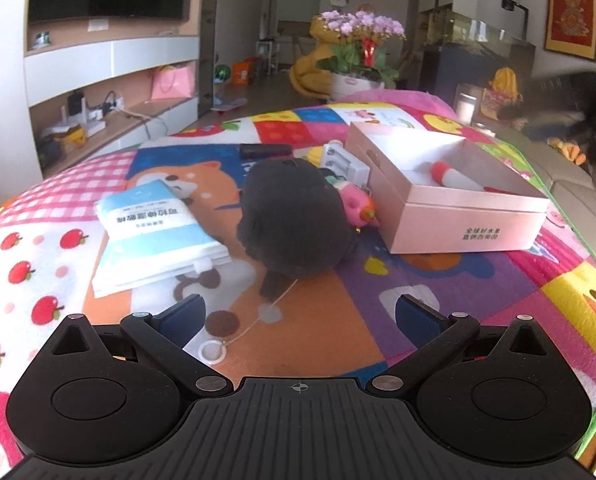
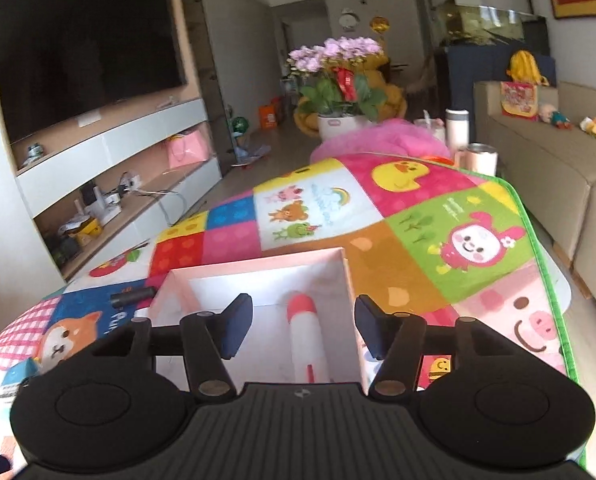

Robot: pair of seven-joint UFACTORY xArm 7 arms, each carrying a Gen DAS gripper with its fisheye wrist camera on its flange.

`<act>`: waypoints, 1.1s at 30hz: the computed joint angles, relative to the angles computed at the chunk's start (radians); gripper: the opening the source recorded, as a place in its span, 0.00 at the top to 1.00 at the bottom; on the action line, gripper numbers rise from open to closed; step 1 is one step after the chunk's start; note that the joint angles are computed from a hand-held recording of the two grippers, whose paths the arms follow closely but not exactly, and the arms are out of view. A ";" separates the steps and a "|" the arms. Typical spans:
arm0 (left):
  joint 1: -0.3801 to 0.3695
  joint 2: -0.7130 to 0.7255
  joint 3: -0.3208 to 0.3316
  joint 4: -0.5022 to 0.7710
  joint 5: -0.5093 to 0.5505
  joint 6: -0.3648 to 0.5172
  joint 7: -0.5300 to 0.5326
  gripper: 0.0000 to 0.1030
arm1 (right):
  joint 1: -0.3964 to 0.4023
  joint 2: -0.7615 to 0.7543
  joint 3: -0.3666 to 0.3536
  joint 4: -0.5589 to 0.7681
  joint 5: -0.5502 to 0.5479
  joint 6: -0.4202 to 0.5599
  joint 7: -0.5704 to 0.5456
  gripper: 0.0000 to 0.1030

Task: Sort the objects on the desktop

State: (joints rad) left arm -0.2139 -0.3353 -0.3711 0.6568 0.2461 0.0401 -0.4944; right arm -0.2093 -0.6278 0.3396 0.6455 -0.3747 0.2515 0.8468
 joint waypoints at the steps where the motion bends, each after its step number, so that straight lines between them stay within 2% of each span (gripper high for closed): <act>1: 0.047 -0.005 -0.033 -0.003 0.023 -0.013 -0.023 0.00 | 0.025 0.024 -0.014 0.028 0.008 0.008 -0.024 0.45; 3: 0.168 -0.027 -0.117 -0.011 0.067 -0.030 -0.091 0.00 | 0.137 0.135 -0.082 0.136 0.067 0.035 -0.121 0.36; 4: 0.206 -0.035 -0.133 -0.017 0.073 -0.038 -0.116 0.00 | 0.210 0.201 -0.130 0.201 0.121 0.056 -0.186 0.27; 5: 0.218 -0.040 -0.127 -0.022 0.069 -0.040 -0.128 0.00 | 0.293 0.287 -0.183 0.296 0.168 0.102 -0.230 0.25; 7: 0.210 -0.048 -0.081 -0.037 0.050 -0.042 -0.131 0.00 | 0.390 0.464 -0.235 0.505 0.344 0.204 -0.398 0.25; 9: 0.181 -0.058 -0.022 -0.050 0.023 -0.040 -0.118 0.00 | 0.436 0.654 -0.249 0.715 0.462 0.268 -0.539 0.25; 12: 0.121 -0.068 0.066 -0.063 -0.026 -0.043 -0.083 0.00 | 0.451 0.923 -0.233 1.029 0.429 0.402 -0.531 0.23; 14: 0.086 -0.073 0.109 -0.072 -0.053 -0.056 -0.052 0.00 | 0.493 1.083 -0.265 1.238 0.362 0.529 -0.466 0.18; 16: 0.047 -0.071 0.150 -0.078 -0.081 -0.069 -0.014 0.00 | 0.515 1.230 -0.283 1.443 0.334 0.654 -0.435 0.18; 18: 0.015 -0.069 0.180 -0.086 -0.110 -0.080 0.017 0.00 | 0.532 1.317 -0.302 1.552 0.316 0.718 -0.403 0.18; 21: -0.019 -0.062 0.212 -0.098 -0.151 -0.105 0.053 0.00 | 0.542 1.375 -0.308 1.613 0.308 0.739 -0.397 0.18; 22: -0.022 -0.059 0.212 -0.099 -0.162 -0.108 0.059 0.00 | 0.552 1.391 -0.316 1.636 0.292 0.749 -0.400 0.20; 23: -0.023 -0.055 0.211 -0.101 -0.172 -0.111 0.064 0.00 | 0.564 1.392 -0.327 1.640 0.271 0.756 -0.405 0.30; 25: -0.030 -0.052 0.214 -0.104 -0.187 -0.114 0.078 0.00 | 0.570 1.366 -0.331 1.601 0.249 0.735 -0.424 0.30; 26: -0.031 -0.052 0.211 -0.106 -0.193 -0.115 0.082 0.00 | 0.565 1.325 -0.326 1.540 0.252 0.700 -0.423 0.56; 28: -0.039 -0.056 0.208 -0.111 -0.205 -0.116 0.090 0.00 | 0.530 1.266 -0.285 1.473 0.312 0.687 -0.449 0.77; 31: -0.052 -0.053 0.202 -0.111 -0.217 -0.116 0.098 0.00 | 0.502 1.074 -0.255 1.224 0.350 0.577 -0.501 0.78; 33: -0.065 -0.038 0.198 -0.105 -0.224 -0.126 0.102 0.00 | 0.517 0.993 -0.270 1.138 0.301 0.546 -0.501 0.77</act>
State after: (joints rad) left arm -0.2791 -0.3732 -0.1734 0.5518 0.0225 -0.0861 -0.3920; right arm 0.3077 0.3652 0.0697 1.7837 -0.0738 0.7980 0.3462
